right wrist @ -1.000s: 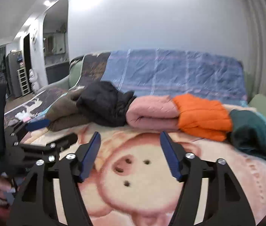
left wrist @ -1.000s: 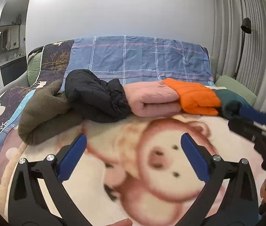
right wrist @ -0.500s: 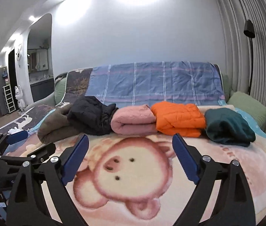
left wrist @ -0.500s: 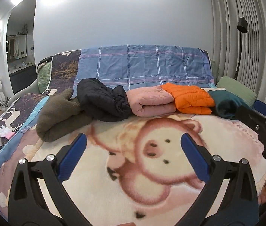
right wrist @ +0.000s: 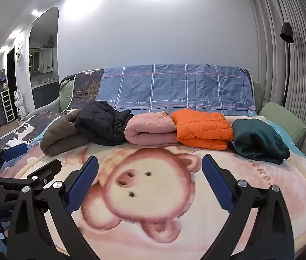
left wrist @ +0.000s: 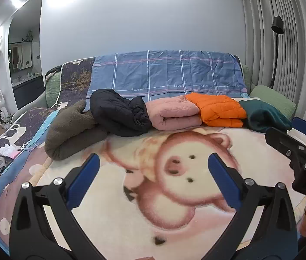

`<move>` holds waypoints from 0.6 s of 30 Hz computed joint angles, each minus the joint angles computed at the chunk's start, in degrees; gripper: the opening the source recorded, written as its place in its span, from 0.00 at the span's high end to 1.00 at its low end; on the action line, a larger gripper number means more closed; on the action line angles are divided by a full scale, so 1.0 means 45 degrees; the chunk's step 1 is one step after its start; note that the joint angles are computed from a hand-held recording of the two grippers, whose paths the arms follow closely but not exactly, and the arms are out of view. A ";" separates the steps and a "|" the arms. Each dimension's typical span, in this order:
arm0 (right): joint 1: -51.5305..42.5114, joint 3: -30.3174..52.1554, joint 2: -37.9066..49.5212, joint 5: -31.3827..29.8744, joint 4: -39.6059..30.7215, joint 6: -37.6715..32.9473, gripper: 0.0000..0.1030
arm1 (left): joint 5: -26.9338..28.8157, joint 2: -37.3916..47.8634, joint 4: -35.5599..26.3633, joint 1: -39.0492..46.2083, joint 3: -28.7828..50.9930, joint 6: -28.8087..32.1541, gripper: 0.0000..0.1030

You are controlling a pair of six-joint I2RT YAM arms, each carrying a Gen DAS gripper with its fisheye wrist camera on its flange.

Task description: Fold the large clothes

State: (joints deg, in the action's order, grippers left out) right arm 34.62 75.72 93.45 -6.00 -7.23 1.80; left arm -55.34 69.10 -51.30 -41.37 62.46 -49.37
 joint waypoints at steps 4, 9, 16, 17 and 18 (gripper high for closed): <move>0.0073 0.0094 0.0151 0.0258 -0.0017 0.0023 0.05 | 0.0195 -0.0114 0.0225 0.0190 -0.0248 0.0068 0.02; 0.0202 0.0282 0.0474 0.0609 -0.0135 -0.0018 0.05 | 0.0131 -0.0116 0.0324 0.0369 -0.0507 0.0171 0.02; 0.0208 0.0437 0.0649 0.0637 -0.0168 -0.0035 0.05 | 0.0352 -0.0233 0.0701 0.0487 -0.0717 0.0438 0.02; 0.0215 0.0472 0.0698 0.0639 -0.0184 -0.0045 0.05 | 0.0387 -0.0222 0.0727 0.0491 -0.0733 0.0425 0.02; 0.0210 0.0487 0.0709 0.0628 -0.0214 -0.0035 0.05 | 0.0465 -0.0242 0.0767 0.0526 -0.0777 0.0447 0.02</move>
State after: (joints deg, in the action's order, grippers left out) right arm 35.57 77.91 96.64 -3.18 -8.19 1.65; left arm -53.25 68.01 -47.85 -39.00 58.96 -47.36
